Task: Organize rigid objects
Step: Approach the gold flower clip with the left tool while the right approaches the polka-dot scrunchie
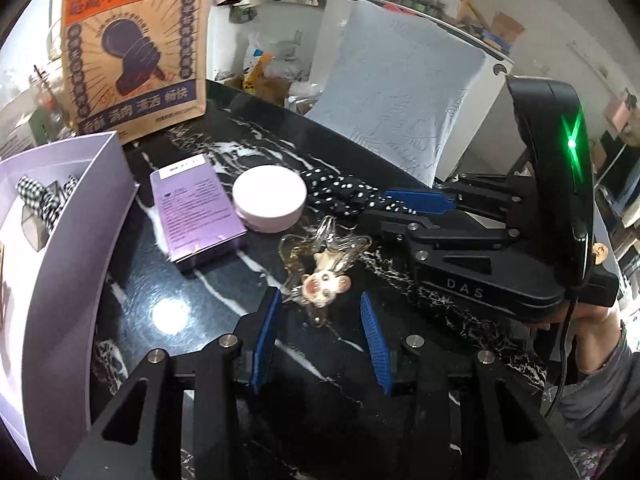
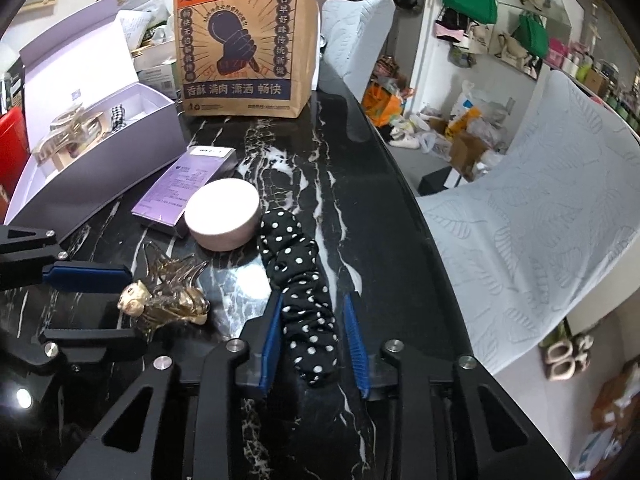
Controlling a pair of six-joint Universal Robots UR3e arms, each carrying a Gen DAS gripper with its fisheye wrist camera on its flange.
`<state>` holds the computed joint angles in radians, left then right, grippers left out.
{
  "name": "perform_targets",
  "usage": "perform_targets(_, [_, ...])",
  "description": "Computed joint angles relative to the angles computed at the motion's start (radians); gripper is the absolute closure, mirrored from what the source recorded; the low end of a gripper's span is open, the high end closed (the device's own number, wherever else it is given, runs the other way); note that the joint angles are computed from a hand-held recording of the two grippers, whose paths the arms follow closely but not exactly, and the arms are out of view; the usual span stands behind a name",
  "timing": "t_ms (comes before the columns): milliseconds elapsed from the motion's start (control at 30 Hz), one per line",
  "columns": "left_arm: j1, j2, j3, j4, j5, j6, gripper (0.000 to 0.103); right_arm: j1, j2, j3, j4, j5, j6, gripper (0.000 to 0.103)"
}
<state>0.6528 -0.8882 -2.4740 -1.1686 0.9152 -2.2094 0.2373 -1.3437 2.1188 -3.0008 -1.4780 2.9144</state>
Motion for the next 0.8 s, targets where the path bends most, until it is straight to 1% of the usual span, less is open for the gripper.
perform_targets(100, [-0.038,-0.048,0.005,0.065,0.017,-0.052,0.062,0.001,-0.006,0.007,0.000,0.001,-0.008,0.076])
perform_targets(233, [-0.078,-0.130,0.024,0.134,0.049,-0.112,0.062,-0.012,-0.020,0.022,0.004,0.020,-0.006,0.076])
perform_targets(267, [-0.097,-0.179,0.032,0.180,0.059,-0.125,0.062,-0.016,-0.023,0.025,0.005,0.024,-0.006,0.076])
perform_targets(400, [-0.121,-0.212,0.040,0.222,0.066,-0.137,0.062,-0.034,-0.033,0.042,0.000,0.045,-0.003,0.076])
perform_targets(533, [-0.112,-0.176,0.032,0.204,0.045,-0.126,0.062,-0.035,-0.034,0.044,-0.002,0.045,-0.004,0.076])
perform_targets(667, [-0.134,-0.163,0.023,0.256,0.068,-0.121,0.062,-0.036,-0.035,0.045,-0.002,0.047,-0.003,0.076])
perform_targets(700, [-0.143,-0.172,0.030,0.256,0.075,-0.119,0.061,-0.036,-0.035,0.045,-0.002,0.048,-0.002,0.076])
perform_targets(767, [-0.160,-0.202,0.046,0.262,0.085,-0.129,0.054,-0.037,-0.035,0.046,-0.003,0.049,-0.002,0.076])
perform_targets(800, [-0.159,-0.209,0.049,0.263,0.080,-0.131,0.053,-0.037,-0.034,0.046,-0.004,0.050,-0.002,0.076])
